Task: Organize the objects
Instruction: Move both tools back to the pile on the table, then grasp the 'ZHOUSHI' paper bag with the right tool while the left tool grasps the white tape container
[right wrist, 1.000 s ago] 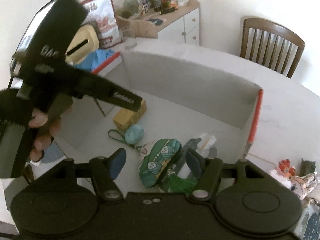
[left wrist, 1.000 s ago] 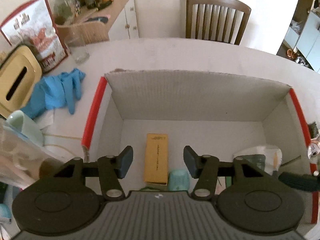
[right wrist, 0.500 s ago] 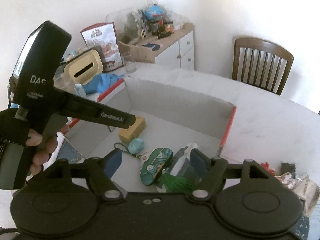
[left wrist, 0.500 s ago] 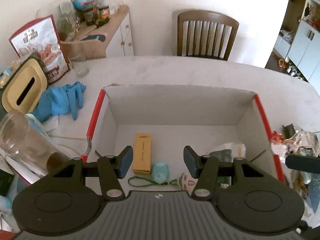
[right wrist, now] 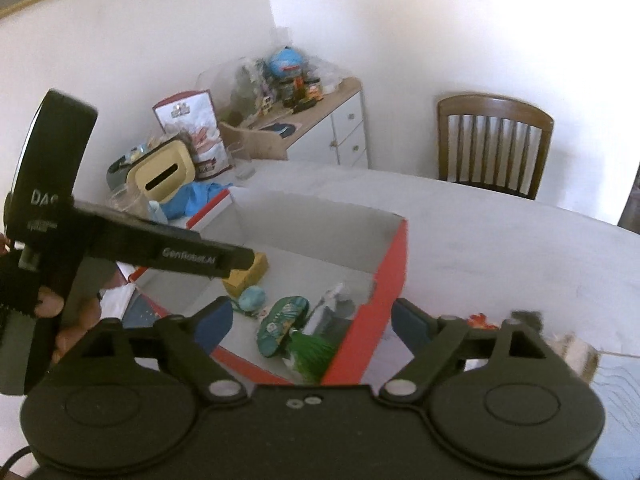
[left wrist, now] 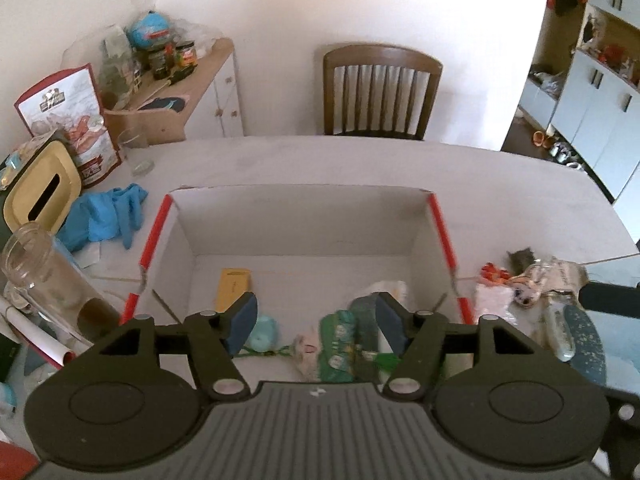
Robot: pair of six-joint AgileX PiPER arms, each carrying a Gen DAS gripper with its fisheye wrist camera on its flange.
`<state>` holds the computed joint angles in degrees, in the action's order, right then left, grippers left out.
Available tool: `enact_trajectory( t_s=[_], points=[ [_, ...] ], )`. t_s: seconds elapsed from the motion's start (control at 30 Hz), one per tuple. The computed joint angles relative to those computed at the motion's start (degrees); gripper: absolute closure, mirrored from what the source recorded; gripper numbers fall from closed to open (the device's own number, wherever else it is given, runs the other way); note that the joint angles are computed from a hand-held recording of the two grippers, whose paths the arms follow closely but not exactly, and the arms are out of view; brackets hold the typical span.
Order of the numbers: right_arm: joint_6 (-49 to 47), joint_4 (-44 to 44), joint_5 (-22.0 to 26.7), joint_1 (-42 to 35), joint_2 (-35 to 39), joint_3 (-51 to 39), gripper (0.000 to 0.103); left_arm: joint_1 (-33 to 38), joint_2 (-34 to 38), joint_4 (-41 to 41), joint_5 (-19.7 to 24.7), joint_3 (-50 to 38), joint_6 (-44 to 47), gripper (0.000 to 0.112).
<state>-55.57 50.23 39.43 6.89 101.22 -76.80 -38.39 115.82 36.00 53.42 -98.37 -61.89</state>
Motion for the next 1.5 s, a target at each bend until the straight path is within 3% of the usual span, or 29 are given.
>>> enact_trajectory(
  t_s=[0.27, 0.37, 0.63, 0.9, 1.2, 1.5],
  points=[
    [-8.9, 7.8, 1.9, -8.2, -3.9, 5.8, 0.004, -4.7, 2.3, 1.6, 2.1, -4.8, -1.9, 0.039],
    [-12.1, 9.7, 1.9, -11.1, -5.3, 8.0, 0.002, -6.1, 3.2, 1.6, 2.0, -6.6, -2.3, 0.032],
    [-18.1, 12.9, 4.5, -20.8, -6.9, 11.6, 0.001, -9.2, 5.9, 1.7, -0.1, -10.3, -3.2, 0.029],
    [-22.3, 13.1, 3.5, -28.0, -5.6, 12.4, 0.001, -11.5, 11.2, 0.4, 0.5, -16.4, -2.6, 0.029],
    [-24.9, 11.5, 2.4, -31.3, -1.1, 9.9, 0.001, -14.0, 21.4, -3.1, 2.8, -28.7, 1.6, 0.029],
    [-22.2, 7.6, 2.0, -32.0, 4.4, 6.5, 0.001, -16.3, 33.8, -6.4, 9.0, -45.3, 6.5, 0.029]
  ],
)
